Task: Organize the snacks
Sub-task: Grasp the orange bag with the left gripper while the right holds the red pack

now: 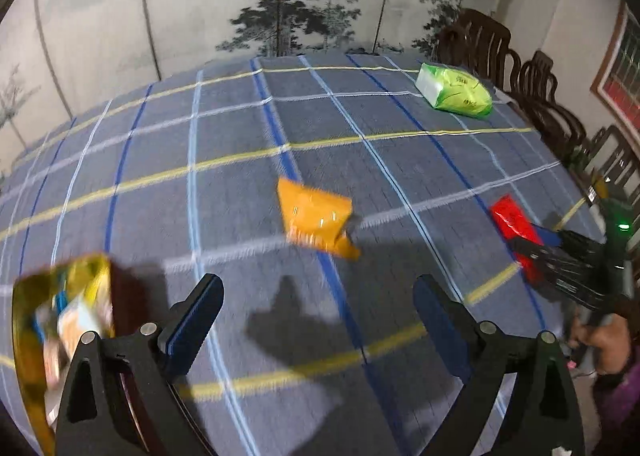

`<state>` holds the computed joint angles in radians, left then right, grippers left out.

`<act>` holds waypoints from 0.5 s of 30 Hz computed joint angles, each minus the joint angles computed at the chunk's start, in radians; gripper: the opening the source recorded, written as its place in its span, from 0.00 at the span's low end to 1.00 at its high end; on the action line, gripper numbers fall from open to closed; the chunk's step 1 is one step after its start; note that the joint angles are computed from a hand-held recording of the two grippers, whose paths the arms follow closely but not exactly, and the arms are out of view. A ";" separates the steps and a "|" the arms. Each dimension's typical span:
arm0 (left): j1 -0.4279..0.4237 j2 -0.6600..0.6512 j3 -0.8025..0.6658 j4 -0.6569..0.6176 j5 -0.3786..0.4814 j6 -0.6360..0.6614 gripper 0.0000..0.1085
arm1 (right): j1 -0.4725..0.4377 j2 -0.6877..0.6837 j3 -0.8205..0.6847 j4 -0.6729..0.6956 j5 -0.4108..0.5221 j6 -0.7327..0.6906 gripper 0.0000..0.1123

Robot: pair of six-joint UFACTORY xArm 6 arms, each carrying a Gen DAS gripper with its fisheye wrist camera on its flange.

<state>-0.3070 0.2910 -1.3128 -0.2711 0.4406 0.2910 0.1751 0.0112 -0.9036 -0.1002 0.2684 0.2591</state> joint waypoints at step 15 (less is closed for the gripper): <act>-0.011 0.312 -0.363 0.143 0.159 -0.060 0.35 | -0.003 0.043 -0.031 0.045 -0.020 -0.034 0.66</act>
<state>-0.3179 0.6027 -1.6760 -0.1281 0.5994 0.2308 0.1718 0.0539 -0.9348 -0.0547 0.2489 0.2251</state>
